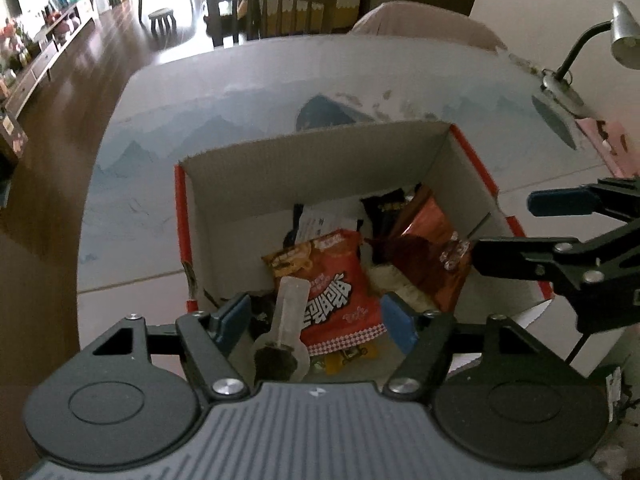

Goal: Organize snacks

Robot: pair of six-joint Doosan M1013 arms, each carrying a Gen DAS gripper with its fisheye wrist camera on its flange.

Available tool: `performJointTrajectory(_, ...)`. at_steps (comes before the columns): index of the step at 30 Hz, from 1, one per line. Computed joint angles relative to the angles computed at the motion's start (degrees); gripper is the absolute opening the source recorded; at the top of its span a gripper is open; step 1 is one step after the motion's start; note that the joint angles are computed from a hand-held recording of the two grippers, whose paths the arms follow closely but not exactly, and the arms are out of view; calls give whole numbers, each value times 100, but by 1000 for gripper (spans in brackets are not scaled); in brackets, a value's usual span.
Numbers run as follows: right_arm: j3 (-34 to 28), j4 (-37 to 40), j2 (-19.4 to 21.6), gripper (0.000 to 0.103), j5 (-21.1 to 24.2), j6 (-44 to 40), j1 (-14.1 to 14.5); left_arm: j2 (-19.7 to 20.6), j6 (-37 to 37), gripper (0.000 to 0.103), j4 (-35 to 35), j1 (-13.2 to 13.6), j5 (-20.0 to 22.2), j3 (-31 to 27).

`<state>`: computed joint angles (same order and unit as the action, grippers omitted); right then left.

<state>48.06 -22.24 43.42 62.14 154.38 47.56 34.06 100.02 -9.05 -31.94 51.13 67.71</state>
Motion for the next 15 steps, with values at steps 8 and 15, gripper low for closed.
performJointTrajectory(8,96,-592,-106,103,96,566,209,-273,346,81,-384,62,-400,276)
performJointTrajectory(15,254,-1454,-228,103,113,1215,428,-492,701,90,-976,139,-722,536)
